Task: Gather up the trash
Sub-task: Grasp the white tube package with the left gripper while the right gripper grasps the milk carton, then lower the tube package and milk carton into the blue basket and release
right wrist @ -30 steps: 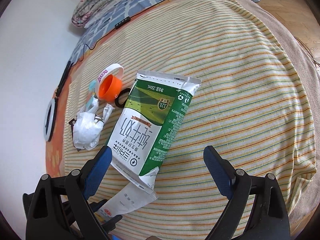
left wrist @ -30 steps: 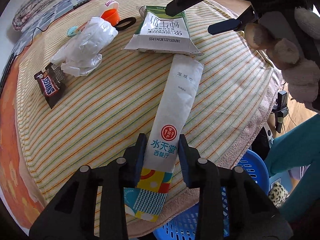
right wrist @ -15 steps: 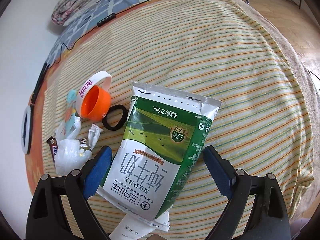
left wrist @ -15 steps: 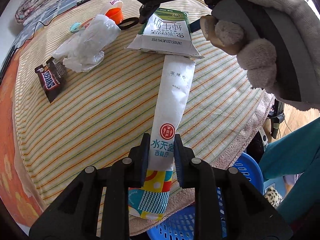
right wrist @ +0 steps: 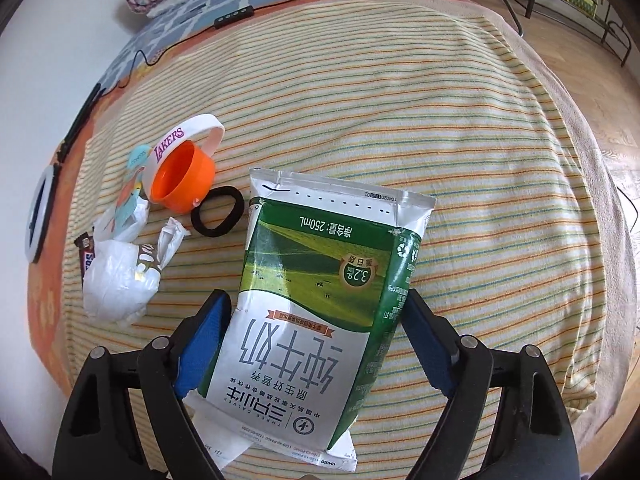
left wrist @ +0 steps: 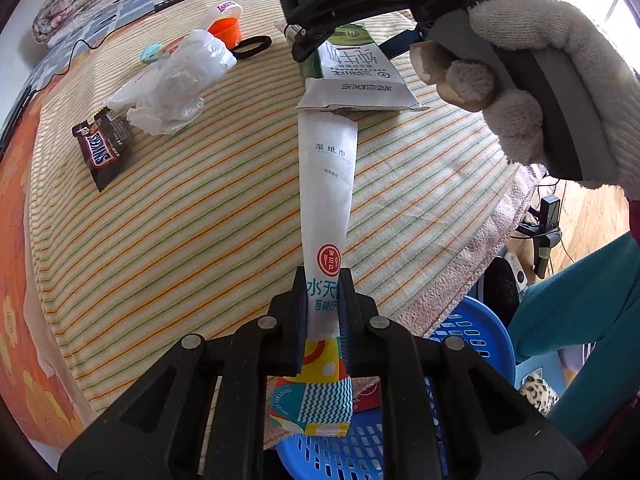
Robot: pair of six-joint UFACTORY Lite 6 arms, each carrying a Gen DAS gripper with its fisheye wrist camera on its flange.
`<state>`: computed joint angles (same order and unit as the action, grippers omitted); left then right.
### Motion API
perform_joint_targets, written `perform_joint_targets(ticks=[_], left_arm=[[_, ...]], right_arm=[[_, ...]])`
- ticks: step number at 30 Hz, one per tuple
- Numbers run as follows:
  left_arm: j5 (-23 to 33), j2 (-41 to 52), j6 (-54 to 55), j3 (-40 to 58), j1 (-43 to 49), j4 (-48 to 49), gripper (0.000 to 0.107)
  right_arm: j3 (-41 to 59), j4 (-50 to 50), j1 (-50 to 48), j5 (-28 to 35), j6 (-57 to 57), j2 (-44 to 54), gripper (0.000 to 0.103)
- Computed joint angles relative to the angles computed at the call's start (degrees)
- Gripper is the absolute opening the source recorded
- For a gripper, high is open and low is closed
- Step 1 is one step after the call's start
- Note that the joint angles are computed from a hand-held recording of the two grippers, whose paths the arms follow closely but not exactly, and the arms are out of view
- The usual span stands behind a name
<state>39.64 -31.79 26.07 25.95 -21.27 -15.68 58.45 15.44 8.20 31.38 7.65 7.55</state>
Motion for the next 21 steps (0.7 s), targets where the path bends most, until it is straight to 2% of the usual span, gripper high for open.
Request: perform_joint_targets(ticks=[9, 14, 17, 21], left_arm=[[4.48, -7.95, -0.65, -2.25, 3.15, -0.57, 0.012], [6.45, -9.46, 1.5, -2.09, 6.53, -2.2, 0.011], [6.24, -10.95, -1.68, -3.16, 4.82, -0.81, 0.011], [9.31, -13.6, 0.99, -2.78, 7.9, -1.59, 0.011]], right_arm=[[-9.42, 5.23, -6.0, 2.42, -10.0, -10.13, 0.075], [-13.2, 2.48, -6.6, 2.61, -9.5, -15.94, 0.074], [-14.92, 1.72, -6.87, 3.03, -9.34, -19.11, 0.074], [-17.69, 4.15, -8.22, 6.47, -12.62, -25.61, 0.074]])
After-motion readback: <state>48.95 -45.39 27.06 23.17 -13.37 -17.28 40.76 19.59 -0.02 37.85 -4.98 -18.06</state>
